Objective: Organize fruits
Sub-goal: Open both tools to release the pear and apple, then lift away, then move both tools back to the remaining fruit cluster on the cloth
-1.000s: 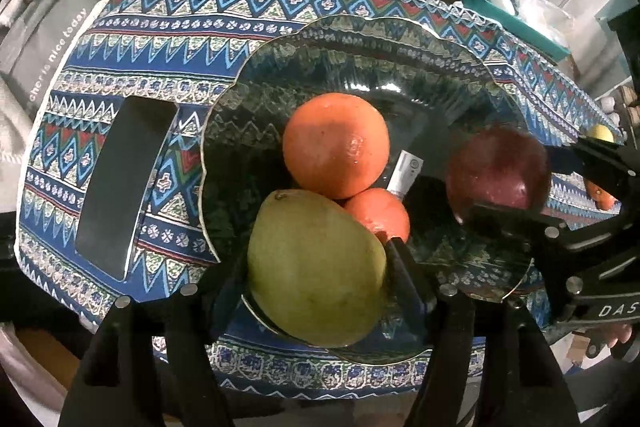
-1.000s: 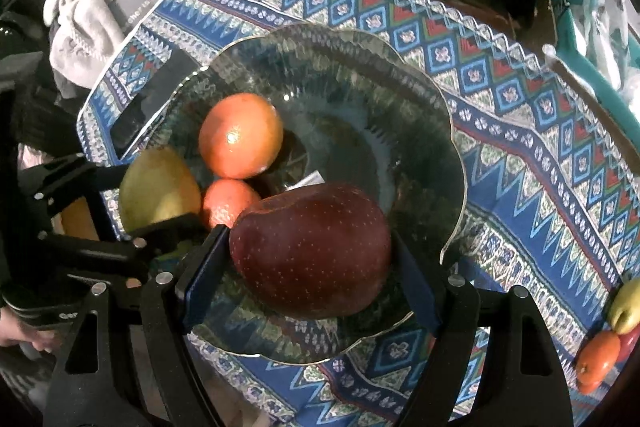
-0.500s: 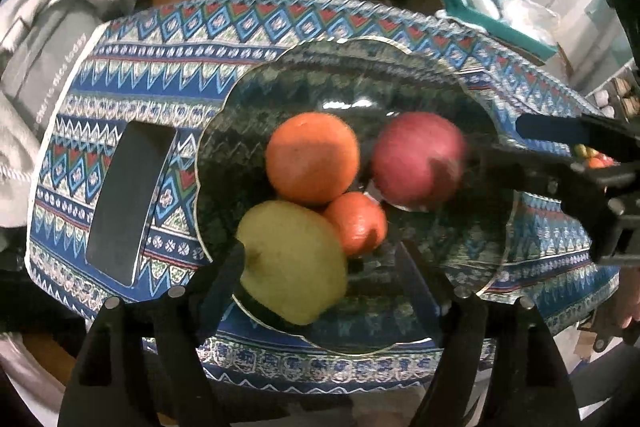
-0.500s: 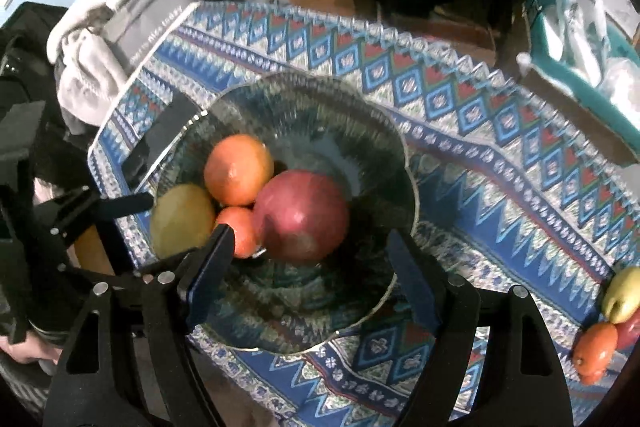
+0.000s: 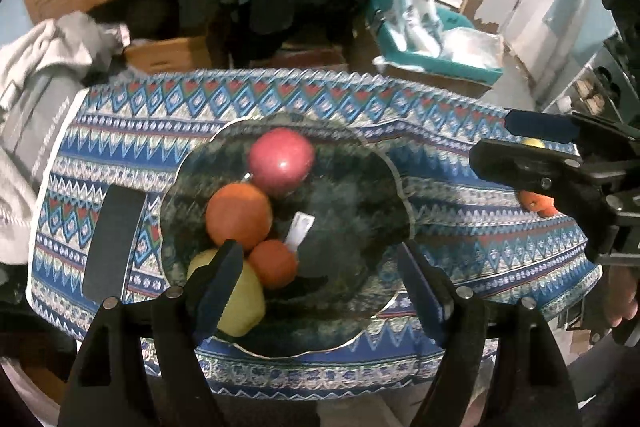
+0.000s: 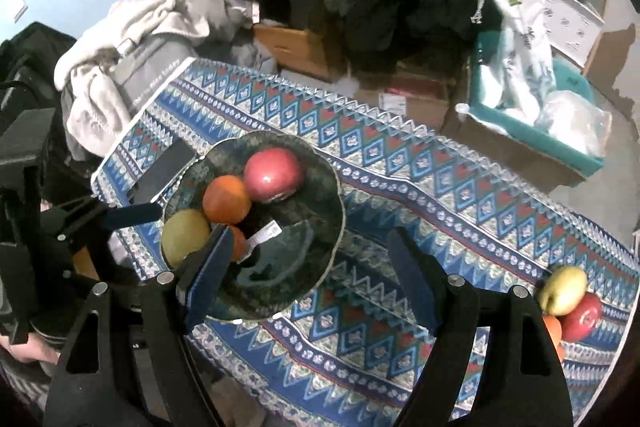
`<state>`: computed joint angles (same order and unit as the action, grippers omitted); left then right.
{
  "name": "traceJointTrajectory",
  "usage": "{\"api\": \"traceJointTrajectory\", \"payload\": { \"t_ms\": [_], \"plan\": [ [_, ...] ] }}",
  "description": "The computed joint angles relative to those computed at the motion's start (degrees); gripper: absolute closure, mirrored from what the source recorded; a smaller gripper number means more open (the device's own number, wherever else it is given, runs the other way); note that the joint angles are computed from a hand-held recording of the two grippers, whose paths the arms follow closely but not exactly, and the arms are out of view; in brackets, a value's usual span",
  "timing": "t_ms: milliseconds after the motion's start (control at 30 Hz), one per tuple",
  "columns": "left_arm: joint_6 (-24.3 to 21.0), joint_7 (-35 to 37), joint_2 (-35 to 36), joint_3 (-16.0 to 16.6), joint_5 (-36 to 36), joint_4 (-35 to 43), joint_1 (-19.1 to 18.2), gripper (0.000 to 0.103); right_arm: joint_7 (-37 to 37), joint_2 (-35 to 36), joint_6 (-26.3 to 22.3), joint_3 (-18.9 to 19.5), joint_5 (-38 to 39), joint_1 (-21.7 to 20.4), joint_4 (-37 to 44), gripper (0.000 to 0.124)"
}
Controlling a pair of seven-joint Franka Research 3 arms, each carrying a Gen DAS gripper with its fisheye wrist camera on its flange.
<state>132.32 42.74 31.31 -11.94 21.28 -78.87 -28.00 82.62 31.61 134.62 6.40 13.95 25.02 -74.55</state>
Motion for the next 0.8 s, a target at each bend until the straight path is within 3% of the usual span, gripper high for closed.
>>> {"api": "traceJointTrajectory", "payload": {
  "t_ms": [467, 800],
  "plan": [
    [-4.45, 5.42, 6.90, 0.23, 0.95, 14.13, -5.39, 0.022, -1.63, -12.63, 7.38, -0.88, 0.58, -3.44, -16.50, 0.044],
    [-11.57, 10.15, 15.64, 2.07, 0.82, 30.87, -10.76, 0.022, -2.01, -18.35, 10.16, -1.91, 2.87, -6.75, -24.80, 0.044]
  ]
}}
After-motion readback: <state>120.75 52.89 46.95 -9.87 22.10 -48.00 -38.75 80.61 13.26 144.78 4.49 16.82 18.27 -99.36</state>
